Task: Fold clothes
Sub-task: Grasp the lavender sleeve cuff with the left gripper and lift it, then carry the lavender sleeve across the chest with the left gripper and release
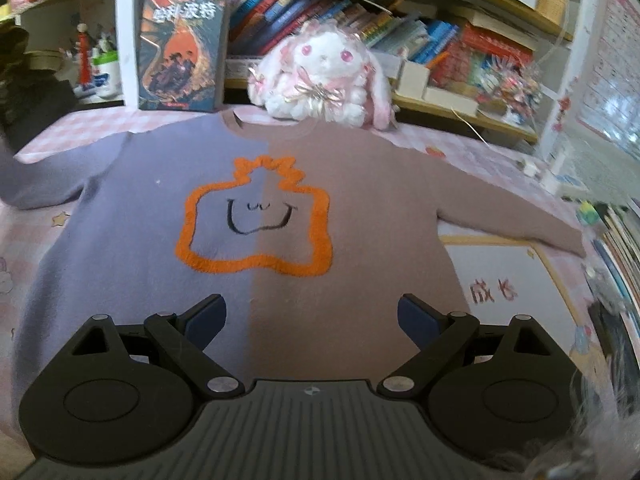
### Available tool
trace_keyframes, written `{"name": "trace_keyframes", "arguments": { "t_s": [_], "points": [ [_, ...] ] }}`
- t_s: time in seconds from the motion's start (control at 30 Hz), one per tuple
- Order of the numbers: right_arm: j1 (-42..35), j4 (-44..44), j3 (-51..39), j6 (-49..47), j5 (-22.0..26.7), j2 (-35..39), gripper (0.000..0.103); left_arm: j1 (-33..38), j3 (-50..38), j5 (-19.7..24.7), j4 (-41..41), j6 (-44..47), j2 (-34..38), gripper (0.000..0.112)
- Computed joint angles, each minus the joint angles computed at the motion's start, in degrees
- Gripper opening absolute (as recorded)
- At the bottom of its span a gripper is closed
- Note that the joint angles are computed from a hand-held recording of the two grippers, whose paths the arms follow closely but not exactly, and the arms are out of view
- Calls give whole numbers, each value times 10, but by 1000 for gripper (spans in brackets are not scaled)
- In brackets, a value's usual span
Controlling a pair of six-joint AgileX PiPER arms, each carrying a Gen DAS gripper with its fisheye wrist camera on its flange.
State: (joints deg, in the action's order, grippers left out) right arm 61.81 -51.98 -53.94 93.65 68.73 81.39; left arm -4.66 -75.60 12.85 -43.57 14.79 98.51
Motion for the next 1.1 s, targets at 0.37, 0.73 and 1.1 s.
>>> {"name": "trace_keyframes", "arguments": {
  "t_s": [0.37,0.73,1.1],
  "points": [
    [-162,39,137,-244,-194,-199,93,-245,-191,46,622,-612,84,3],
    [-410,280,203,-610,-334,-312,93,-368,-452,212,770,-719,262,3],
    [-596,506,216,-899,-343,-344,93,-414,-619,308,712,-623,379,3]
  ]
}}
